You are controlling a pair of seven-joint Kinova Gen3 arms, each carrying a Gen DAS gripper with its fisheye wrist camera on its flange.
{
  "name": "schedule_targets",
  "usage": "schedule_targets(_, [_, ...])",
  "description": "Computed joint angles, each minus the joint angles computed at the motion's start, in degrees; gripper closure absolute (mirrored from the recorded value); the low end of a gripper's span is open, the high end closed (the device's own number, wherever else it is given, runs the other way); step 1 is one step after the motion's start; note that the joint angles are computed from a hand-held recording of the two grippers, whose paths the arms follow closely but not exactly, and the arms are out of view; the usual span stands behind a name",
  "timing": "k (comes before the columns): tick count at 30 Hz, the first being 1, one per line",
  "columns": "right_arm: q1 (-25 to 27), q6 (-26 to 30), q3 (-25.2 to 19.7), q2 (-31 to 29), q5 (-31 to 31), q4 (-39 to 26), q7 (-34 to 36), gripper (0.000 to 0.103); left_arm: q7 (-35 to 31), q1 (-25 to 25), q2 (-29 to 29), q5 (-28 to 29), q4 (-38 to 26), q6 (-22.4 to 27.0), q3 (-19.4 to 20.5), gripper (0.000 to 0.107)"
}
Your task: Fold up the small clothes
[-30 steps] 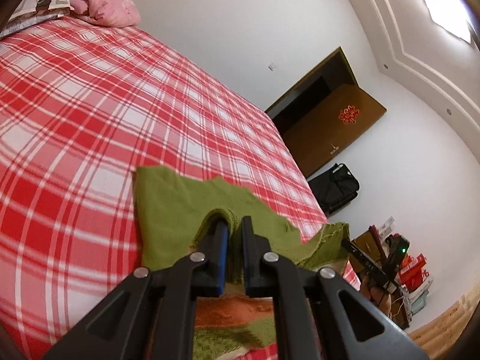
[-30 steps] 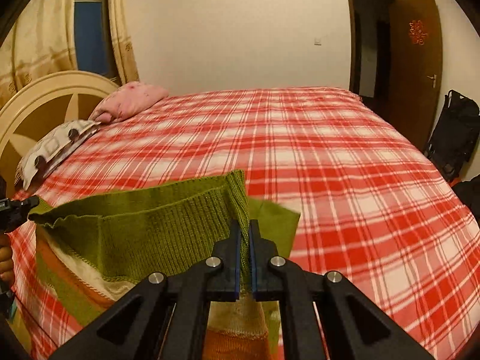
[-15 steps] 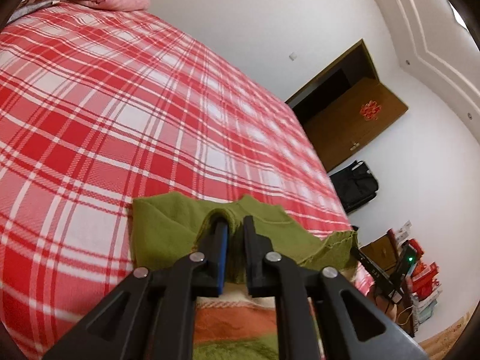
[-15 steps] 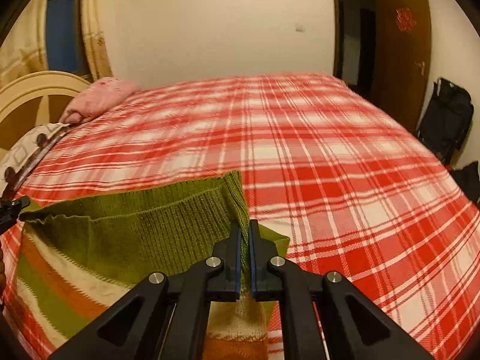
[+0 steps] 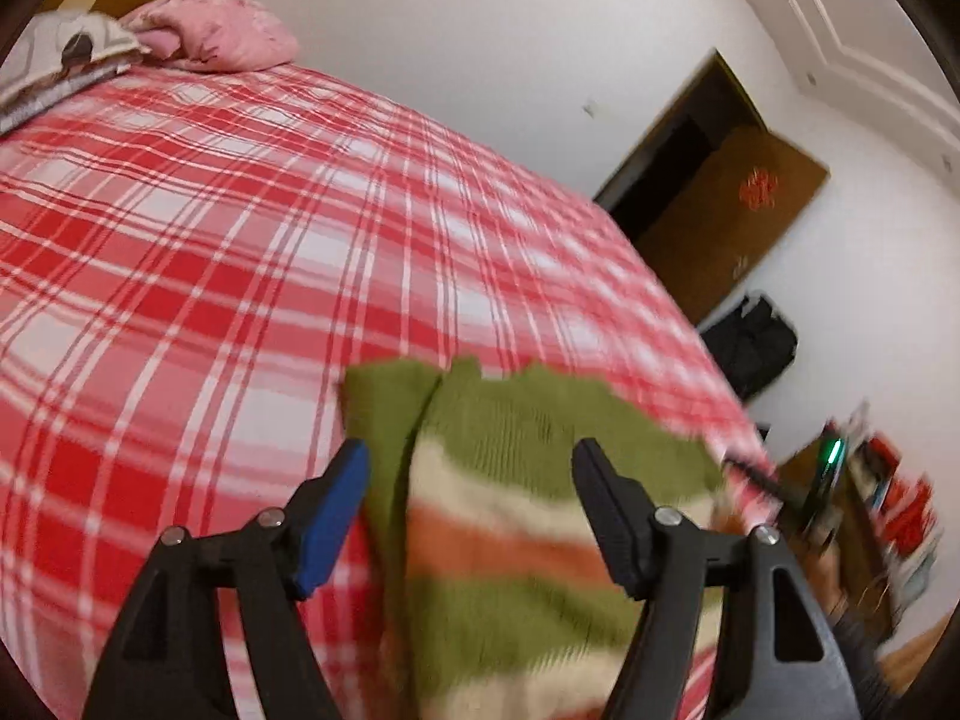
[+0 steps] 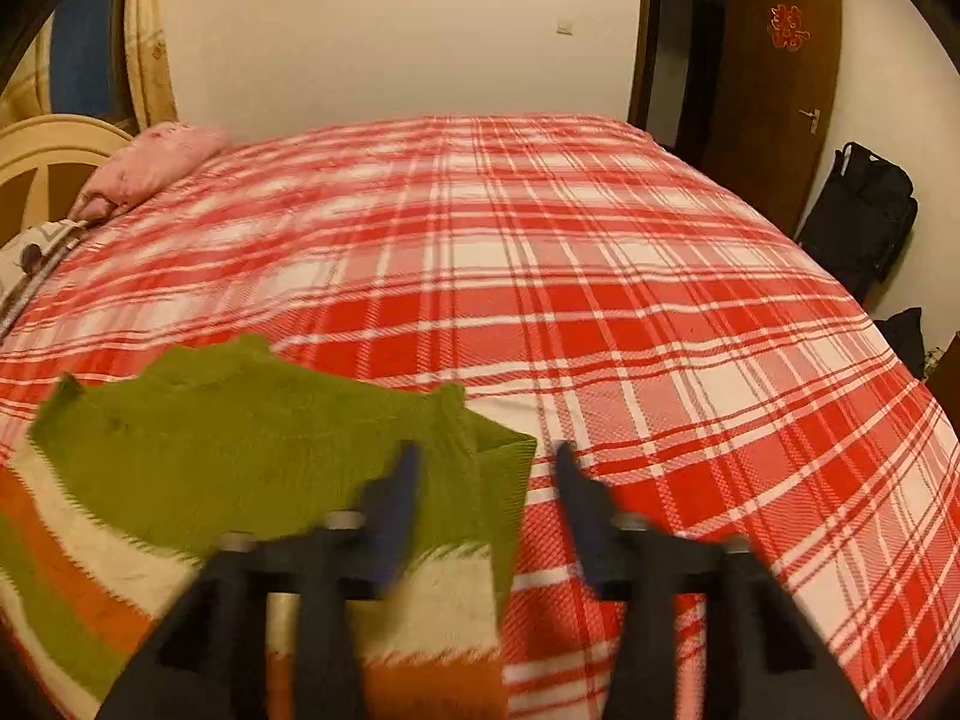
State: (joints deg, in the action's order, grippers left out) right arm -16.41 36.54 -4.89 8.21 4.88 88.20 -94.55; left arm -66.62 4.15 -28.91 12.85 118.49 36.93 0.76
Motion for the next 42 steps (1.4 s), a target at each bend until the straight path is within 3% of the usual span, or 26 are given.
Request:
schedule_targets(3, [-1.09, 2.66, -0.08, -1.02, -5.16, -1.28, 6.45, 0.049, 2.82, -1.88, -2.77, -2.33, 1.64, 3.26, 4.69, 0.036])
schedule_targets(6, [1.14, 5.6, -6.3, -1.47, -10.27, -2.27, 13.44, 0.049, 4.76, -1.86, -4.18, -2.89, 3.61, 4.39, 6.82, 0.033])
schedule_targets(8, [-0.78, 7.83, -8.58, -0.71, -12.14, -3.11, 17.02, 0.049, 4.92, -0.89, -3.72, -2.84, 4.29, 4.71, 6.76, 0.033])
schedule_targets(13, [-13.46, 11.57, -5.96, 3.99, -3.31, -4.42, 12.78, 0.049, 5.6, 0.69, -2.96, -1.8, 5.95, 5.25, 5.6, 0.033])
schedule_targets(16, [-19.43, 8.81, -1.68, 4.89, 2.17, -1.73, 5.79, 0.049, 6.25, -0.35, -3.65, -4.19, 6.19, 5.51, 8.75, 0.038])
schedule_targets(19, [-16.72, 7.57, -3.45, 1.99, 2.65, 1.28, 3.43, 0.049, 6.46, 0.02, -4.53, -5.0, 6.02, 6.08, 9.18, 0.038])
schedule_targets(22, [-11.98, 6.23, -5.38, -1.97, 1.48, 5.16, 6.3, 0.049, 6.86, -0.71, -3.89, -6.86, 5.48, 7.5, 11.2, 0.038])
schedule_targets(25, [-12.05, 9.07, -2.83, -1.61, 4.8, 4.56, 6.19, 0.049, 9.12, -3.32, -2.2, -11.36, 3.34, 10.08, 17.27, 0.036])
schedule_targets(28, [-7.54, 11.75, -3.05, 0.24, 3.2, 1.49, 3.25, 0.041, 11.88, -5.13, -0.79, -15.15, 1.86, 12.16, 21.82, 0.036])
schedule_targets(32, [-9.64, 11.47, -1.0, -1.19, 4.23, 1.26, -1.82, 0.04, 12.35, -2.58, -0.65, -16.32, 2.2, 12.63, 20.04, 0.036])
schedule_targets(35, [-8.01, 8.35, -5.31, -3.77, -1.2, 3.79, 3.22, 0.04, 12.6, -1.4, -1.35, -16.66, 2.64, 12.84, 19.66, 0.034])
schedule_targets(39, [-11.3, 4.63, -9.04, -4.22, -6.28, 5.76, 9.07, 0.04, 13.72, -1.23, -2.23, -17.15, 3.02, 13.26, 20.53, 0.033])
schedule_targets(42, [-18.26, 5.89, -6.68, -0.32, -2.09, 3.7, 6.17, 0.04, 14.38, -1.11, -2.73, -17.16, 3.64, 12.52, 20.75, 0.032])
